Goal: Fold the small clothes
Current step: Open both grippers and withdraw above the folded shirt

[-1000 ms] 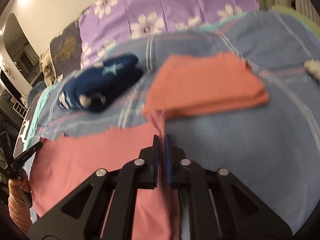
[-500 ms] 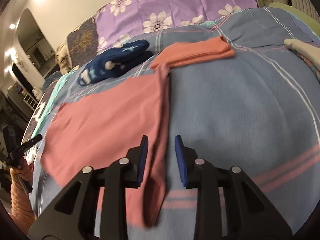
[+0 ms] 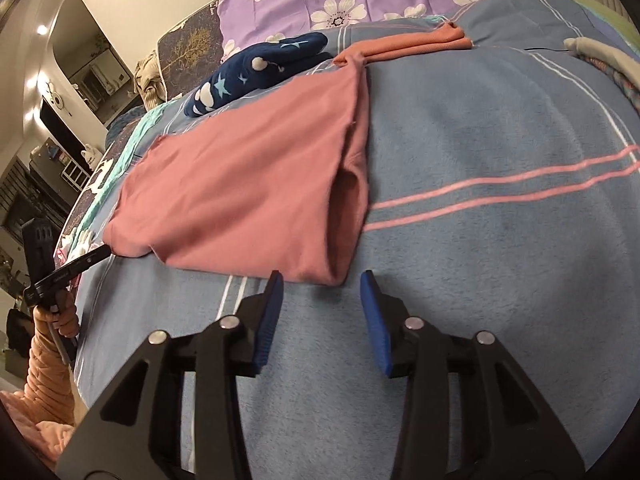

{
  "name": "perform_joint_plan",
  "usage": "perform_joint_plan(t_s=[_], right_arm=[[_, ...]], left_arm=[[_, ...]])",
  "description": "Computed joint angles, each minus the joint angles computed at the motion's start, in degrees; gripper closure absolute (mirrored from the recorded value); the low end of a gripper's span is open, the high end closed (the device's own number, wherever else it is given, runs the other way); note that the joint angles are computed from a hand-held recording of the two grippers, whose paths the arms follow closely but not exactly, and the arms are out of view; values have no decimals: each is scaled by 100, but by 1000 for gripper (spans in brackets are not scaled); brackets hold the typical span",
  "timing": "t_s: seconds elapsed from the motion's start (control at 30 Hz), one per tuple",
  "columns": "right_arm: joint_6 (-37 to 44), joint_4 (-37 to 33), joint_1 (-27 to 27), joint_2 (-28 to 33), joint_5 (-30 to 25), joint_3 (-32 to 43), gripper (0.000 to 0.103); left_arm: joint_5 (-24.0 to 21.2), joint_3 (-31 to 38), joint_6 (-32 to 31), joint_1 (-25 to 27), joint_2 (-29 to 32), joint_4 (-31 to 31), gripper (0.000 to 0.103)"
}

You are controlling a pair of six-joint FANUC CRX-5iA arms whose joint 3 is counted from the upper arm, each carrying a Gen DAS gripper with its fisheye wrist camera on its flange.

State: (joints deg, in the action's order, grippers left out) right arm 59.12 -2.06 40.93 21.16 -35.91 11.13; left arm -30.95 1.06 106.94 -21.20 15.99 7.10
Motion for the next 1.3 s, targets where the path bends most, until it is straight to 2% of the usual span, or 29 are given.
perform_joint_plan(t_s=[0.03, 0.07, 0.13, 0.2, 0.27, 0.3, 0.33, 0.37, 0.4, 0.43, 0.5, 0.53, 0.6, 0.7, 0.77, 0.8, 0.83, 0.87, 0.9, 0.93, 1.07, 1.17, 1.2, 1.23, 1.3], right_arm=[[-15, -21, -11, 44, -32, 66, 74], [-22, -67, -21, 108, -131, 200, 93], [-248, 188, 20, -99, 231, -71, 95], [-484, 571, 69, -318, 439, -342, 96], [-413, 553, 29, -403, 356, -377, 100], [-639, 867, 42, -393, 189, -421, 103], [-842, 1133, 56, -350, 26, -442, 103], [-907, 1098, 33, -295, -121, -418, 103], [-817, 849, -26, -290, -184, -390, 103], [-699, 441, -107, -281, -209, -354, 103], [-635, 122, -162, -330, -47, -434, 100], [-647, 56, -169, -372, 73, -494, 98], [-432, -162, -190, -379, 138, -431, 97], [-186, -179, -141, -321, 186, -283, 91], [27, -311, -124, -225, 185, -104, 80], [42, -297, -94, -202, 200, -87, 65], [73, -275, -80, -105, 141, 26, 62], [90, -232, -65, 29, -9, 164, 64], [64, -232, -62, 176, -244, 347, 87], [46, -287, -73, 237, -383, 427, 100], [-398, 248, 46, -221, 33, -188, 101], [-342, 216, 7, -139, -475, 7, 101], [-477, 404, 33, -2, -768, 137, 101], [-538, 488, 44, 59, -859, 187, 101], [-526, 360, -19, 28, -696, 200, 100]], left_arm=[[36, -50, -31, 37, -7, 149, 98], [54, -40, 162, 32, -51, 15, 99], [-127, 175, 799, -74, -170, -779, 99], [-272, 223, 1148, -177, -404, -1346, 99], [-320, 153, 944, -165, -528, -1289, 99], [-416, 178, 899, -181, -534, -1332, 99], [-640, 285, 894, -218, -465, -1420, 99], [-778, 319, 748, -209, -385, -1304, 99], [-919, 360, 652, -211, -299, -1235, 97], [-1291, 575, 815, -288, -132, -1460, 96], [-1514, 683, 1017, -341, -48, -1669, 86], [-1453, 627, 1127, -340, -86, -1698, 83], [-1272, 506, 1325, -306, -210, -1695, 68], [-1131, 526, 1447, -316, -259, -1816, 67], [-1090, 581, 1456, -302, -193, -1763, 66], [-1040, 574, 1394, -263, -136, -1621, 65], [-1045, 598, 1338, -243, -71, -1524, 63], [-1102, 654, 1317, -241, 15, -1483, 62], [-1218, 766, 1372, -246, 146, -1522, 62], [-1205, 779, 1451, -268, 162, -1597, 61], [-1297, 789, 1446, -326, 79, -1671, 62], [-1474, 820, 1408, -370, 58, -1796, 62], [-1480, 805, 1446, -363, 20, -1823, 62], [-1493, 839, 1546, -365, 2, -1917, 62], [-1385, 838, 1722, -352, -99, -2090, 62]])
